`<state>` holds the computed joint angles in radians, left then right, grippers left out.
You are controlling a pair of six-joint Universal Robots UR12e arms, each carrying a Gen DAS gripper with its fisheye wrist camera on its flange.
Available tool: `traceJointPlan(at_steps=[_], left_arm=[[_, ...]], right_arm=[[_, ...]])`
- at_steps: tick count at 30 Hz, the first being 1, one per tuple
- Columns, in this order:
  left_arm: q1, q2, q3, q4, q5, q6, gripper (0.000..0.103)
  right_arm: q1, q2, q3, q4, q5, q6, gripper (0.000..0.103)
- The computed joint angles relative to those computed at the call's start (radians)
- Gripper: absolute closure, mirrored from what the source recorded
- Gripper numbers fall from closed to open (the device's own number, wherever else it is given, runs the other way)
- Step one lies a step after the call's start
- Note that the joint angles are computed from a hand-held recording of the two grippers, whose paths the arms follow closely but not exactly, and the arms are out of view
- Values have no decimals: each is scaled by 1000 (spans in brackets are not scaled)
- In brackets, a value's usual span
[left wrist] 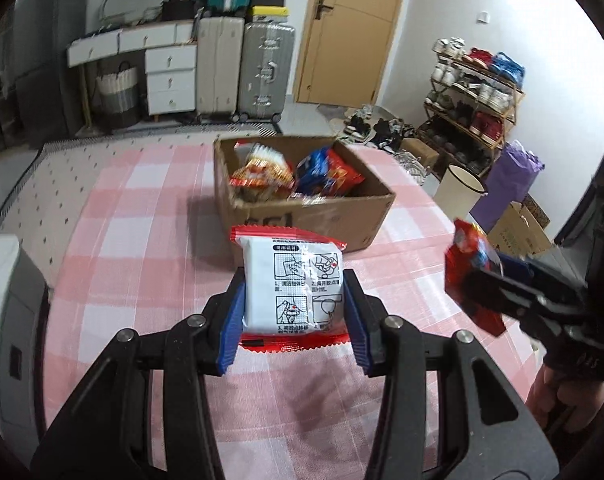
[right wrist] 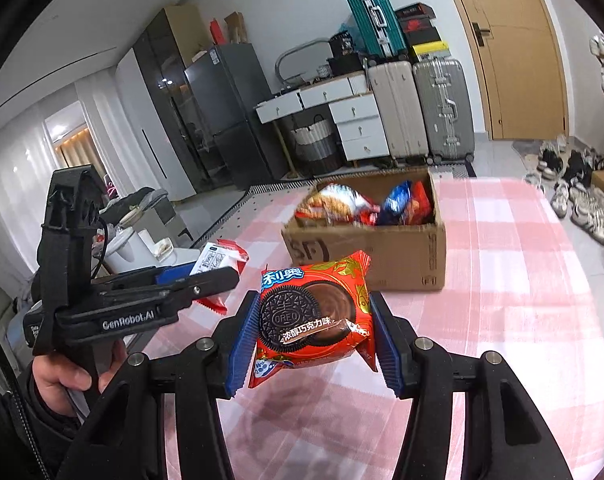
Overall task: Organize snacks
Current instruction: 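Carry the white bread pack and red Oreo pack over the box, then lower both snacks into the box and open both grippers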
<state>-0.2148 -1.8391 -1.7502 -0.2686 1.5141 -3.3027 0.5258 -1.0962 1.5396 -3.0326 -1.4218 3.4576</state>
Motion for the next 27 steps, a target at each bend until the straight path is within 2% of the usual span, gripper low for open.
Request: traceJointPlan(at_steps=[8, 13, 27], left_arm=[[4, -7, 90, -24, -8, 51, 61], [11, -41, 182, -81, -30, 62, 61], [31, -216, 448, -196, -85, 63, 61]], right_arm=[[-10, 15, -82, 6, -24, -68, 49], [-30, 54, -170, 72, -13, -87, 49], [-76, 172, -394, 157, -1, -119, 49]])
